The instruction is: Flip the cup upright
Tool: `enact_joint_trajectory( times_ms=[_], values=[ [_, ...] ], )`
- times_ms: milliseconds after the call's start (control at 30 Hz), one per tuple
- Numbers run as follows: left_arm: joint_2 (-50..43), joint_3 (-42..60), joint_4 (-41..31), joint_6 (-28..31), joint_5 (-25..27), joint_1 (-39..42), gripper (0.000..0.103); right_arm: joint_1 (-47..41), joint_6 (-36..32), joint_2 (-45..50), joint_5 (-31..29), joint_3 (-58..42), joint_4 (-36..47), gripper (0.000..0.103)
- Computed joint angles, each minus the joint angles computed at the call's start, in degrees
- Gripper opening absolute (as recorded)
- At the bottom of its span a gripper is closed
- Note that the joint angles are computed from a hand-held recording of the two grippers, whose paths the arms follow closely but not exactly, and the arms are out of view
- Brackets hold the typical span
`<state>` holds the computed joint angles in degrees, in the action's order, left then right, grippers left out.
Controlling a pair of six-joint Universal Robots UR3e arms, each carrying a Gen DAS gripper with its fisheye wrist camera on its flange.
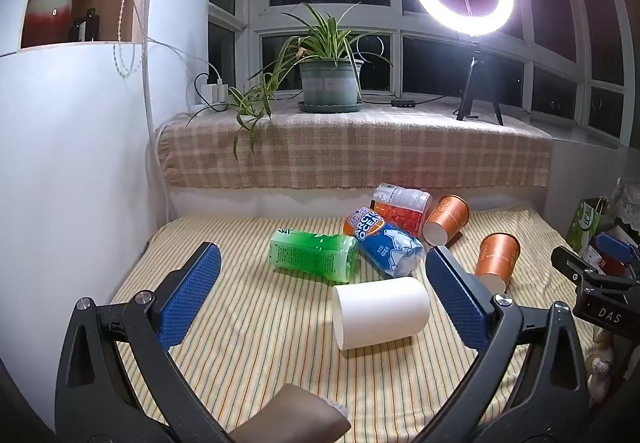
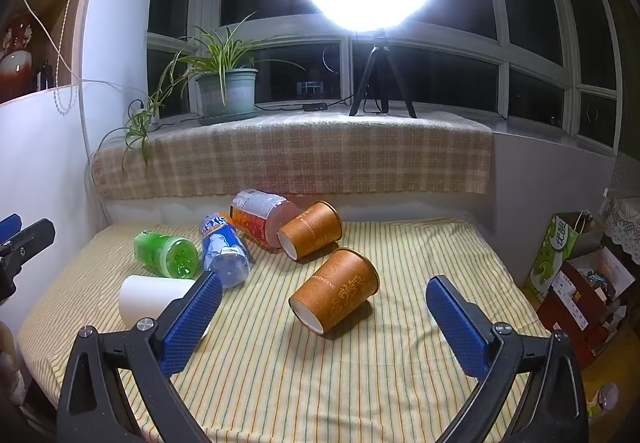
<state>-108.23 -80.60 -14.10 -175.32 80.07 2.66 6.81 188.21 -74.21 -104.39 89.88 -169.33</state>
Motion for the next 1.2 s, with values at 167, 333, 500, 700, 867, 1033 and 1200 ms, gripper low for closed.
enact_joint_trajectory(
  times_ms=[167, 333, 500, 700, 867, 1033, 1200],
  values=[
    [0.08, 0.06, -0.47, -0.88, -0.65, 0.18, 0.103, -0.02, -0.04, -0.01, -0.02, -0.12, 0.27, 0.103],
    [0.03, 0.06, -0.28, -0.91, -0.4, 0.1, 0.103, -0.03, -0.19, 0.03, -0.02, 0.2, -0.5, 0.103],
    [0.04, 0.06, -0.21, -0.91, -0.29, 0.05, 0.103, 0.23, -0.19, 0.01, -0.29, -0.53, 0.07, 0.103],
    [0.74, -1.33, 0.39, 0.02, -2.57, 2.58, 0.103, 0.46, -0.19, 0.57, -0.58, -0.48, -0.61, 0.103],
    [0.45, -0.69, -0.09, 0.2, -3.11, 3.1, 0.103, 0.44, -0.07, 0.94, -0.58, -1.84, 0.57, 0.103],
    [0.48, -0.88, 0.09, 0.03, -3.08, 3.05, 0.103, 0.42, -0.1, 0.95, -0.53, -1.41, 0.18, 0.103],
    [0.46, -0.84, 0.04, 0.01, -2.94, 2.97, 0.103, 0.42, -0.08, 1.01, -0.49, -1.33, 0.1, 0.103]
  ],
)
